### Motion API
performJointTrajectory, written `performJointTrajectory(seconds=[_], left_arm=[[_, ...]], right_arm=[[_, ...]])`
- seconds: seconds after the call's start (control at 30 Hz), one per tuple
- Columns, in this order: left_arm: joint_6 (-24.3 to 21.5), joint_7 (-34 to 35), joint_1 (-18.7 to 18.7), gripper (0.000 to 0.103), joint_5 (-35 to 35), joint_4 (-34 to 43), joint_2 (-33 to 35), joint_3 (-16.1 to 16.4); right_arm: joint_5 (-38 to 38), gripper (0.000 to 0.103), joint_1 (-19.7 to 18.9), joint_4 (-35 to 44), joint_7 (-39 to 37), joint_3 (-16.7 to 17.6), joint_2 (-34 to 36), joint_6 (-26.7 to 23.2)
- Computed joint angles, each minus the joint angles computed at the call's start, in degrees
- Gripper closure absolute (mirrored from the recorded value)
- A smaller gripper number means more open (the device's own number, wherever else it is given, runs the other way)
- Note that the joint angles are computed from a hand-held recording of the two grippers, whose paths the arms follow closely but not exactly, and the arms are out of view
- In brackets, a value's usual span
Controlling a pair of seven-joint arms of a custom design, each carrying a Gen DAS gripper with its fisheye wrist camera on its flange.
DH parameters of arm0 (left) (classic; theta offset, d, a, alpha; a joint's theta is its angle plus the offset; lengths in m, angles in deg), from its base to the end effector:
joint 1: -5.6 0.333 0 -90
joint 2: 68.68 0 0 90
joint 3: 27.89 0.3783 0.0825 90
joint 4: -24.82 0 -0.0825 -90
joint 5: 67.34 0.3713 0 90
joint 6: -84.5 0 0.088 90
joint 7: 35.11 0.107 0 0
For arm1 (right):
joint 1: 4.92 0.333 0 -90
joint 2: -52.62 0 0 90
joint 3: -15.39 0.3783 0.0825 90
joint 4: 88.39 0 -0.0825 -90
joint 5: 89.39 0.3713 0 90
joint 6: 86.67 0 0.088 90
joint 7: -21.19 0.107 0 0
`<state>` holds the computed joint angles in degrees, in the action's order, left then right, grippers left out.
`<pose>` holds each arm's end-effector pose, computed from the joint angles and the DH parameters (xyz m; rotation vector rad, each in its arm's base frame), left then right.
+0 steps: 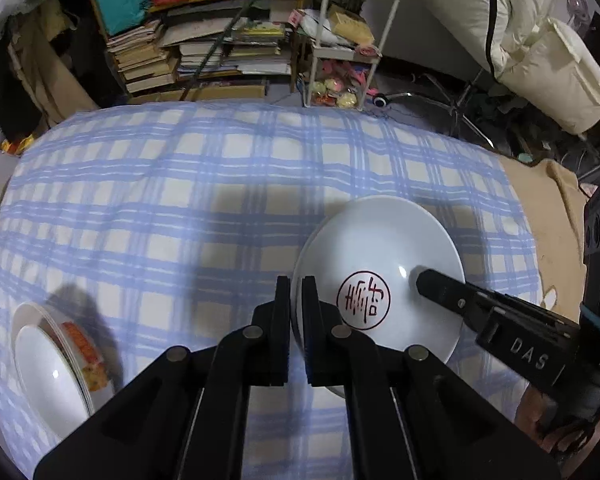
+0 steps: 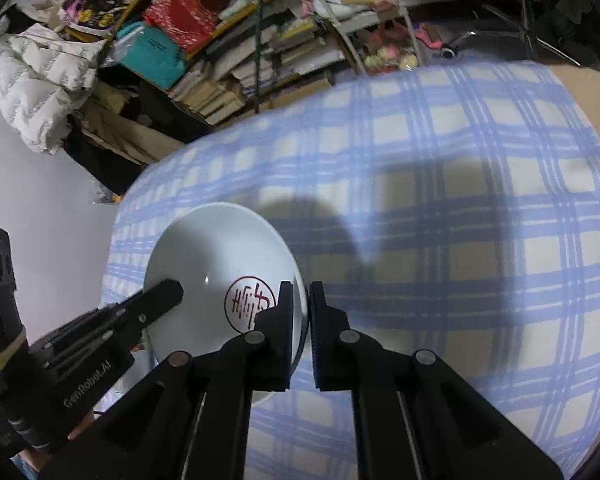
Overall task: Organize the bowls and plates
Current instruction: 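Carry the logo bowl with both tools toward the stacked bowls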
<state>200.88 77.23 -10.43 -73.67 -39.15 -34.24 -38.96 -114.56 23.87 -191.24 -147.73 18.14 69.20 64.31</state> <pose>0.7101 -0.3139 0.5575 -1.1653 2.7872 -0.5803 0.5766 0.3619 0.5146 -0.8392 2.3828 -0.1074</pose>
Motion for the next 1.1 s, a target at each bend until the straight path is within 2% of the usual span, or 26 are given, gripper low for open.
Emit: performJointTrajectory(seconds=[0.1,0.3,0.63,0.83,1.1], left_arm=[[-0.47,-0.51,1.18,0.098,-0.91,-0.20,-0.82,0.20],[2.03,1.64,3.43,0.097,-1.45,-3.39,-4.16,0.42],[-0.12,1.54,8.43,0.097,-5.02,-1.28,-5.56,0.94],[2.19,2.21,10.44,0.097,-4.96,-3.79,-7.43,1.87],[2.47,3.45,13.72,0.097,-6.30,-5.54,-8.59,2.55]], right_arm=[[-1.50,0.094,0.93,2.37,0.60,-0.34,0.82,-0.48],[0.44,0.094,1.98,9.82,-2.86,0.66,4.40,-3.96],[1.08,0.094,5.80,24.87,-7.69,-0.37,11.35,-9.61],[2.36,0.094,8.60,36.97,-10.58,-1.12,17.84,-15.27],[6.03,0.094,11.28,54.21,-15.80,-2.22,27.30,-22.67]])
